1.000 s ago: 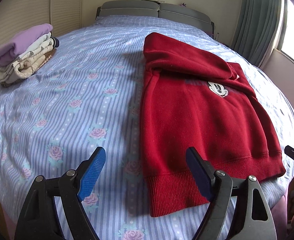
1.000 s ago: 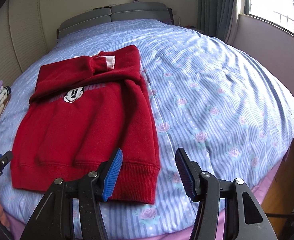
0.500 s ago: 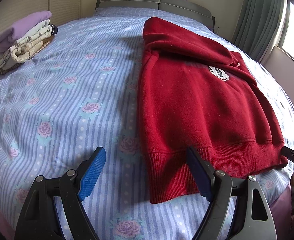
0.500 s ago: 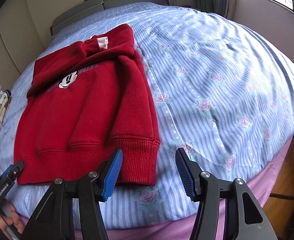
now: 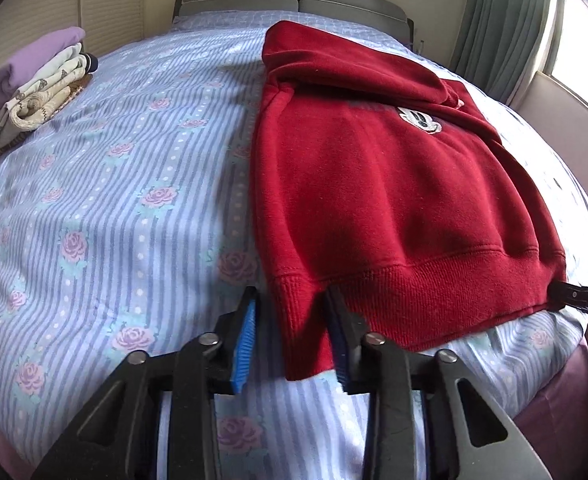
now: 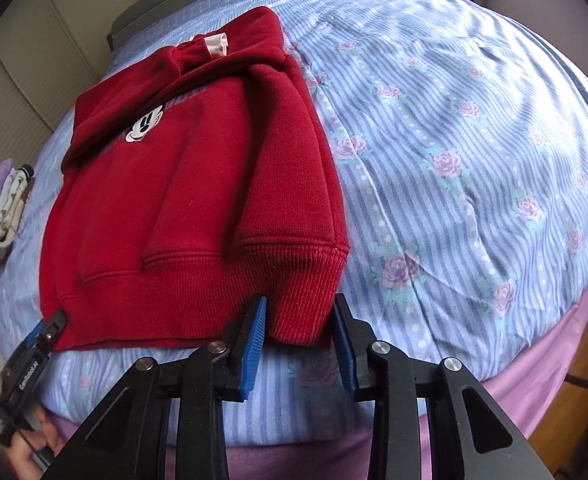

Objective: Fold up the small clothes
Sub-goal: 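Grasp the sweatshirt hem with the right tool while the left tool grasps the hem, then lift the hem with both tools and fold it toward the collar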

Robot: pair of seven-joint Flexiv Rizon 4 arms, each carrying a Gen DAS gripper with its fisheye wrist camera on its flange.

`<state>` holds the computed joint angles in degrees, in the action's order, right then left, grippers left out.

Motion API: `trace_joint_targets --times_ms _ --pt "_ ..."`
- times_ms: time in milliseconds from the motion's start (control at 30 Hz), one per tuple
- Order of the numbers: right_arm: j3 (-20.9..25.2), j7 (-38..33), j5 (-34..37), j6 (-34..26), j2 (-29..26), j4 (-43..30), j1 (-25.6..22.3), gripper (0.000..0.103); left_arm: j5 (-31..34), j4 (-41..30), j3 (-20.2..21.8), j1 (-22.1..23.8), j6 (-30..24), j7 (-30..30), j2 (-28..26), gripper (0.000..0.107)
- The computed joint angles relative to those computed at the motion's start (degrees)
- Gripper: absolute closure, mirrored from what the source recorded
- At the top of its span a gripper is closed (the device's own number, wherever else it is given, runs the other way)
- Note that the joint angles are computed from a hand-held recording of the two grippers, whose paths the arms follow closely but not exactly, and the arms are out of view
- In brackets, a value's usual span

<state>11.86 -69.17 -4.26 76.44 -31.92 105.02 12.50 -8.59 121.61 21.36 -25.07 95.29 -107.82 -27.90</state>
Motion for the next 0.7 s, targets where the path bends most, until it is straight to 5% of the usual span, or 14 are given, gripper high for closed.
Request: trace_joint_targets --times_ms 200,533,700 --pt "3.20 -1.77 3.88 0.64 0.43 -0.27 -2.73 0.086 -0.28 1.73 -5.57 4.56 1.79 1.22 1.77 0.098" --pt "7.87 -4.38 7.98 10.22 3.88 2.20 -6.53 0.089 -3.30 3.76 -11.74 10.28 4.97 3.03 7.95 0.099" --pt "12.99 -6.46 10.28 12.17 3.63 -0.73 -10.62 0.090 -4.80 1.53 -11.45 10.58 4.91 4.63 9.80 0.099"
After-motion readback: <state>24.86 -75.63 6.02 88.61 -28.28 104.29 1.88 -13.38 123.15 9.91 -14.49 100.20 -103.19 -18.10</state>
